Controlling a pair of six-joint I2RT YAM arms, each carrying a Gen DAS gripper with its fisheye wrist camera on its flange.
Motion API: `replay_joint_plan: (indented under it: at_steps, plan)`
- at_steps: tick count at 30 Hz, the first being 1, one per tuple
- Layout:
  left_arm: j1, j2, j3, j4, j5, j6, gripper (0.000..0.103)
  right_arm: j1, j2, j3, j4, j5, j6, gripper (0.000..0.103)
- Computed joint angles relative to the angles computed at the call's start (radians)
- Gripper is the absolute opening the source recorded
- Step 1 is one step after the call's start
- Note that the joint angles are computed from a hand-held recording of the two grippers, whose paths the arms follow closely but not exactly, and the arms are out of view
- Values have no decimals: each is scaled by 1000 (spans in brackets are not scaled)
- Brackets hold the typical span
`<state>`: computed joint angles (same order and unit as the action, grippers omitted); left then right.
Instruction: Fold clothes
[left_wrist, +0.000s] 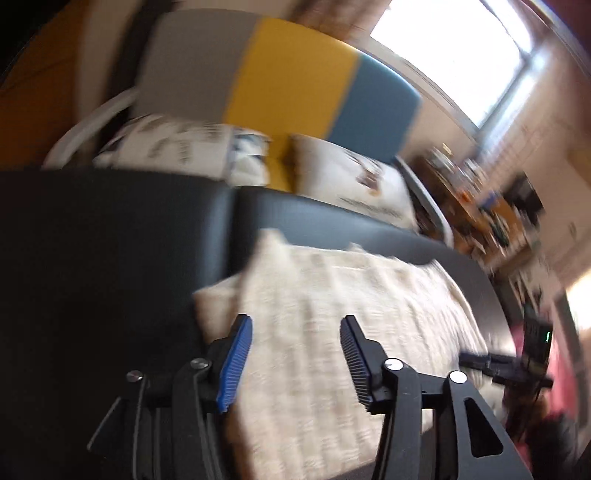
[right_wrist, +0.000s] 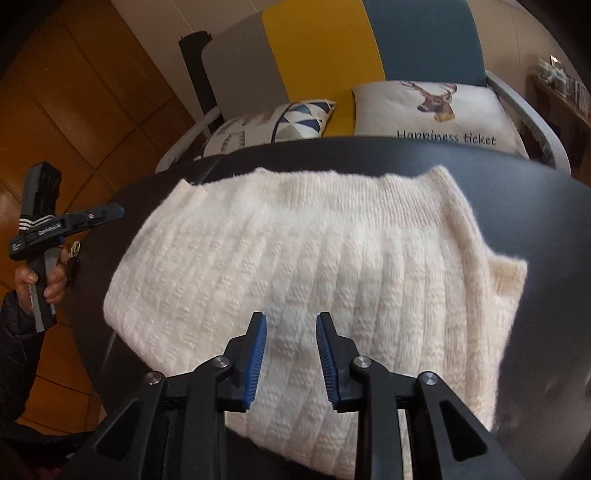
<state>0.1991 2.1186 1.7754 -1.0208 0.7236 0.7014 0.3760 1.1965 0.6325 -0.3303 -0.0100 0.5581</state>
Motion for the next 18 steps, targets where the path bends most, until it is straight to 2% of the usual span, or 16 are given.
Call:
replay_joint_plan:
  at_steps: [6,9,10,11,12,15,18]
  plan:
    - [-232,144,153,30,-205,-56,56,-19,170,135,1,26,-73,28]
    - [-309,233,233,45,-345,-76,54,-15,247,174,5,43,-100,28]
    - [-313,248,242,43,-352,-74,53,-15,271,186,5,50,-111,28]
    - [-317,260,248,45,-360,-72,33,-20,284,186,11,50,-114,28]
    - [-323,250,222,74,-376,-70,6,-25,297,187,17,50,-116,28]
    - [-303,204,136,142,-310,-101,5,-36,293,156,58,45,-108,28]
    - [-252,158,99,199,-148,-191,5,-42,262,121,108,63,-92,28]
